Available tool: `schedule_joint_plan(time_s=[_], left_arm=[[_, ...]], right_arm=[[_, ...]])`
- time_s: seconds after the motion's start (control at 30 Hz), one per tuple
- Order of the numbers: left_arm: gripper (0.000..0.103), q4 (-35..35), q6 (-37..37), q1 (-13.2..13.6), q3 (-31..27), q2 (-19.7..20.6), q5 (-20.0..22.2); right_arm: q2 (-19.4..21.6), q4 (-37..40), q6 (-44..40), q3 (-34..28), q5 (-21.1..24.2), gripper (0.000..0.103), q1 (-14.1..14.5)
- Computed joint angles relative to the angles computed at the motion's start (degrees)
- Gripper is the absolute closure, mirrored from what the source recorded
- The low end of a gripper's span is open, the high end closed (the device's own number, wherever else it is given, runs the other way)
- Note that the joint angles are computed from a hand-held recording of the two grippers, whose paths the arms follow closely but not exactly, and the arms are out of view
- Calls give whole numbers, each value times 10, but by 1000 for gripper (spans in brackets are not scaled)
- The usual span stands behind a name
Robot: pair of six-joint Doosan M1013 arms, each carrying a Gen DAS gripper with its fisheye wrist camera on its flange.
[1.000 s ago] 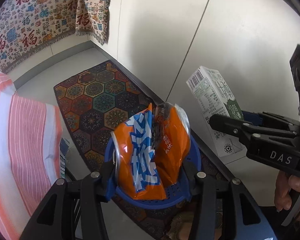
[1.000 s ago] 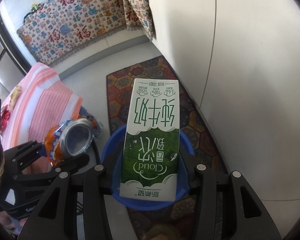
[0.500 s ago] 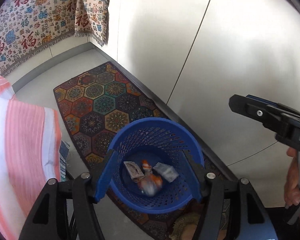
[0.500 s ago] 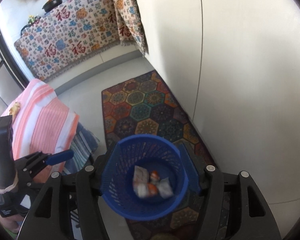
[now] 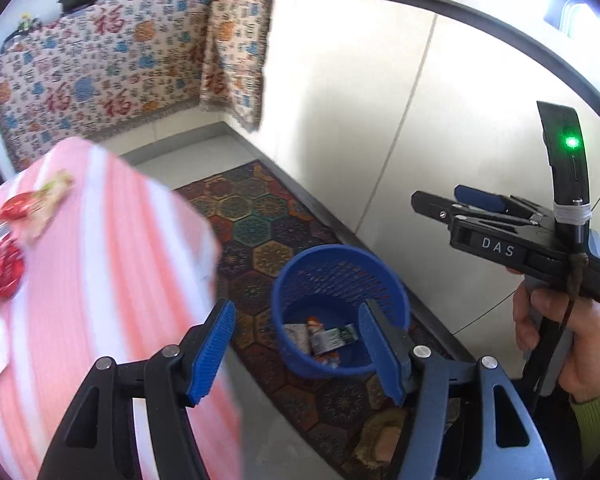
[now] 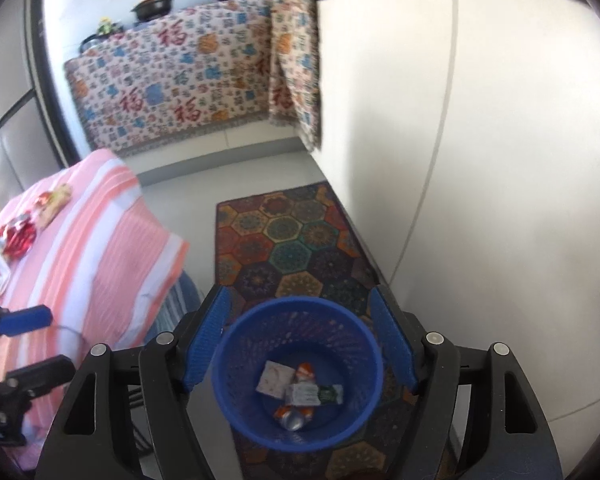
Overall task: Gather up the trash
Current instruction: 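Bring both tools back over the table, then grasp the clear plastic box with the left tool while the right tool grasps the yellow snack packet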
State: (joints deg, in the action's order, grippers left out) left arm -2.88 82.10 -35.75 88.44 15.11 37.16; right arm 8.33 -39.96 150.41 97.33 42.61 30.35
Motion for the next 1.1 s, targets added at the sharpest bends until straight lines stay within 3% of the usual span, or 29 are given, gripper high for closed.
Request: schedule_joint_plan(time_s=[0.2,0.4,0.67,0.77,0.9,0.97,1.1], left_arm=[[37,79,-79,30,68,-57,6],[37,185,-170,65,123,-101,16],[37,239,-222,126,177,-137,14],[37,243,-231,143,191,-144,15],[28,207,-217,174,208,-154,-8],[28,206,-211,181,206,-152,-4],[17,193,-185,189,196,-143,1]], right_arm=[[29,10,-50,-40,-30,23,51],[70,97,-150,-88,-72,23,98],[140,199,-253,-166,-47,23,139],[157,210,-263,-182,-34,23,150],[174,223,-278,-197,-16,23,153],[180,214,-279,-203,-9,22,157],[185,218,-281,-209,-4,17,157]])
